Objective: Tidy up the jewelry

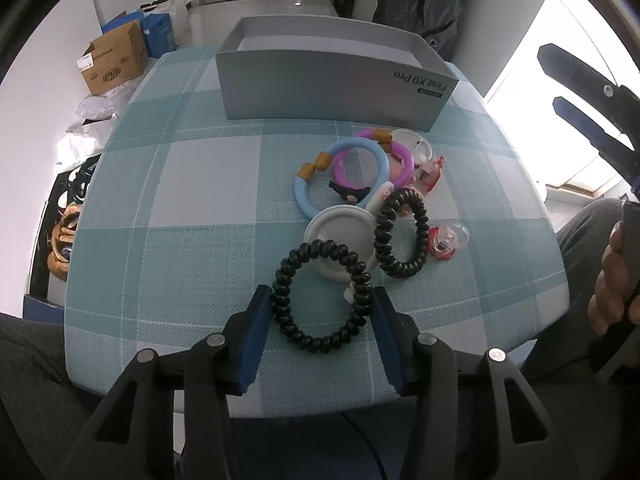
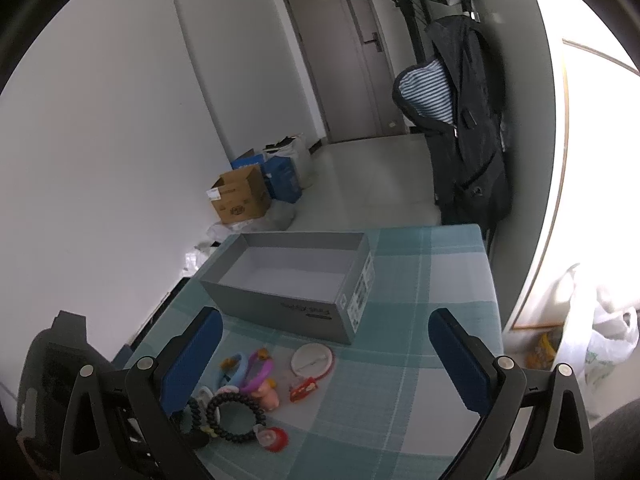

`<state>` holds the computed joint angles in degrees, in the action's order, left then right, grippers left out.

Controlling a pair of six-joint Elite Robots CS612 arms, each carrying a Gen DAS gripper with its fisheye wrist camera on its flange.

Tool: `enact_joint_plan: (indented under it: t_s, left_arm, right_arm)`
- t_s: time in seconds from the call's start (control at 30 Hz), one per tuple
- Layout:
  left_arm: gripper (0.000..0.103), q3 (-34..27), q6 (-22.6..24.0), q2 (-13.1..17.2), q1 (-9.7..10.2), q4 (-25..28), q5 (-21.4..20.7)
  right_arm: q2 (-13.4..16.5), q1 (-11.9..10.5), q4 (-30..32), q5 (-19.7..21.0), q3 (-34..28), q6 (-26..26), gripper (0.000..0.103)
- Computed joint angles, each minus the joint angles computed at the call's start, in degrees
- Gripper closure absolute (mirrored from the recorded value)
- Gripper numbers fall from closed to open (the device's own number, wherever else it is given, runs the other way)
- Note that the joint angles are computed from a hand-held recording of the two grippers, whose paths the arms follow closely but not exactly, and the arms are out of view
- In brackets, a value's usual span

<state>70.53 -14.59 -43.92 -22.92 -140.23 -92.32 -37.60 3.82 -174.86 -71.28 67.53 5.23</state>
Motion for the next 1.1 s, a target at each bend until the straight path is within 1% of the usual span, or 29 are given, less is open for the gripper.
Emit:
enact_joint_plan:
  t_s: [0.17, 0.3, 0.37, 0.47, 0.5, 0.53, 0.6, 0.7, 0.77, 0.8, 0.93, 1.03, 1.1]
  left_arm:
    - [0.061, -0.06, -0.01, -0.05, 0.6, -0.92, -2.06]
    - [0.061, -0.03, -1.18, -0.2, 1.13, -2.05, -3.5]
    - [0.061, -0.02, -2.45, -0.17, 1.48, -3.24, -4.48]
    - [0.061, 0.08, -3.25, -0.44, 1.97, -4.78, -4.31]
    - [0.061, -0.03, -3.47, -0.43, 2.06, -5.29, -4.06]
    - [0.061, -0.12, -3.77, -0.45, 2.33, -5.98, -4.02]
    - [0.061, -0.3, -4.41, -0.38, 2.7, -7.04, -3.56]
    - [0.061, -0.31, -4.76, -0.23, 2.98, -8.67, -2.91]
    - [0.061, -0.02, -4.95, -0.2, 3.16, -9.78, -2.4]
    - [0.061, 0.11, -5.42, -0.15, 3.3, -10.43, -2.39]
    - [0.061, 0.79, -6.93, -0.03, 3.87, -11.81, -3.32]
    - [0.061, 1.02, -7.43, -0.05, 4.16, -11.96, -4.06]
    - [0.061, 1.07, -7.57, -0.17, 4.27, -12.08, -4.35]
  right_arm:
    - [-0.03, -0.01, 0.07, -0.1, 0.1, 0.06, 0.0]
    - [0.01, -0.12, 1.44, 1.25, -0.07, -0.05, 0.0]
    - [-0.01, -0.27, 3.66, 3.3, -0.31, -0.5, 0.0]
    - [0.37, -0.83, 10.89, 11.07, -1.62, -2.06, 0.0]
    - [0.53, -0.85, 13.7, 12.94, -2.12, -3.2, 0.0]
    - [0.66, -0.74, 16.78, 14.31, -2.63, -4.95, 0.0]
    - [0.85, -0.45, 21.19, 15.63, -3.39, -7.89, 0.0]
    - [1.12, 0.44, 26.18, 15.5, -4.34, -12.89, 0.002]
    - [1.29, 1.18, 28.42, 13.95, -4.91, -16.27, 0.008]
    - [1.38, 1.55, 29.29, 12.97, -5.15, -17.67, 0.01]
    - [1.63, 2.51, 30.41, 9.4, -5.59, -20.09, 0.014]
    - [1.77, 3.3, 29.97, 4.28, -5.83, -20.93, 0.017]
    - [2.05, 3.46, 30.09, 3.7, -6.08, -21.17, 0.023]
